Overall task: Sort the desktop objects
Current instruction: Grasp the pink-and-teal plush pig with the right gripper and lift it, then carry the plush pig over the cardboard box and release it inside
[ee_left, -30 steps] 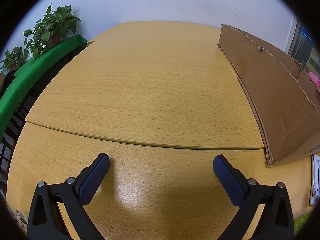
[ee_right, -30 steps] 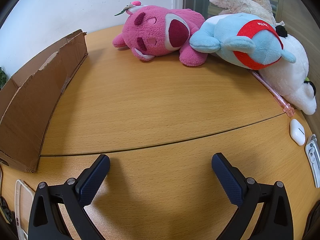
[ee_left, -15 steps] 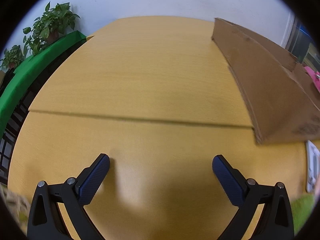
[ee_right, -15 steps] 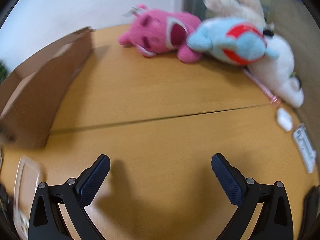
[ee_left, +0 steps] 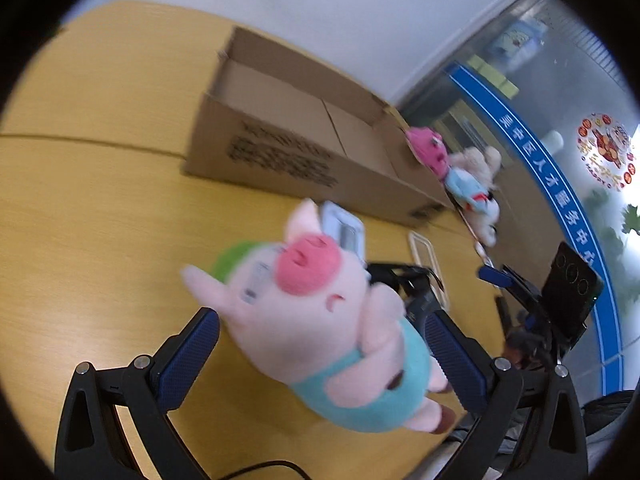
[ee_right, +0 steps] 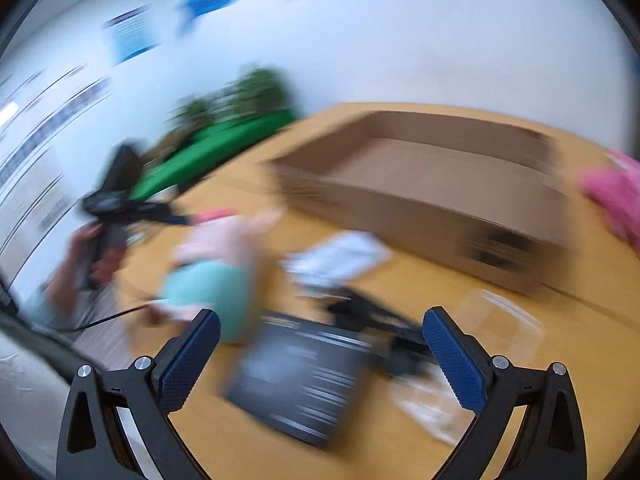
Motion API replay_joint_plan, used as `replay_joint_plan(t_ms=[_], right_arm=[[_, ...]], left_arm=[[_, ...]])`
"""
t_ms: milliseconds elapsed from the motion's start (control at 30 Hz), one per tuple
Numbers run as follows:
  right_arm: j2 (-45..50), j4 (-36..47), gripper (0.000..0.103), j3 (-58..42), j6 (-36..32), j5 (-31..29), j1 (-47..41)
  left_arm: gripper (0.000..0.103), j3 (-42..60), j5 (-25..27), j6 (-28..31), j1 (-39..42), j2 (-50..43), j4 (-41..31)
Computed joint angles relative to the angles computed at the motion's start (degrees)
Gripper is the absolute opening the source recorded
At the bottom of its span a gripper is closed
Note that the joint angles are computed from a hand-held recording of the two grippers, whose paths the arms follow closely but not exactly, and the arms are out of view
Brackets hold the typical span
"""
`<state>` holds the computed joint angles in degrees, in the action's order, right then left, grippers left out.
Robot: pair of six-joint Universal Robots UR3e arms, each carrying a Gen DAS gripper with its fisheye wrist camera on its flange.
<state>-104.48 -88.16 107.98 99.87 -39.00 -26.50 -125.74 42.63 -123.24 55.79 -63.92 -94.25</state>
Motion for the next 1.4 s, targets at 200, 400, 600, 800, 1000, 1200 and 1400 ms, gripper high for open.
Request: replay_joint_plan(t_ms=[200,400,600,800,1000,1200,1400], right_arm=[[6.9,-8.2,0.097,-0.7,8.7,0.8,17.5],[14.5,-25.3,0.076,0.4,24.0,-5.0,27.8],[18.6,-25.7,0.073,-2.5,28.2,-6.9,28.5],[18.5,-33.5,0.061,-1.4,32.6,-6.8,31.1],[20.5,-29.3,0.061,-11.9,32.5,-0.9,27.1],[31.2,-30.1,0.058,-30.9,39.1,0.0,28.2],[42.9,-27.4,0.058,-46.5,44.2,2.3,27.9]], left_arm=[[0.099,-3.1,-1.1,-5.6,-5.0,-4.6,7.8],[0.091,-5.4,0.3,-6.8,-5.4,-2.5,9.7],[0.081,-6.0,0.6,-11.7,-7.4,-1.5,15.1],[0.076,-2.4,-1.2,-18.3,-10.6,-2.0,20.9],[0.059,13.4,-10.1,-20.7,-13.4,-7.8,23.5],[0.059,29.3,-10.3,-30.4,-20.7,-23.1,38.1],[0.055,39.8,-9.0,-32.9,-23.2,-34.9,40.6]])
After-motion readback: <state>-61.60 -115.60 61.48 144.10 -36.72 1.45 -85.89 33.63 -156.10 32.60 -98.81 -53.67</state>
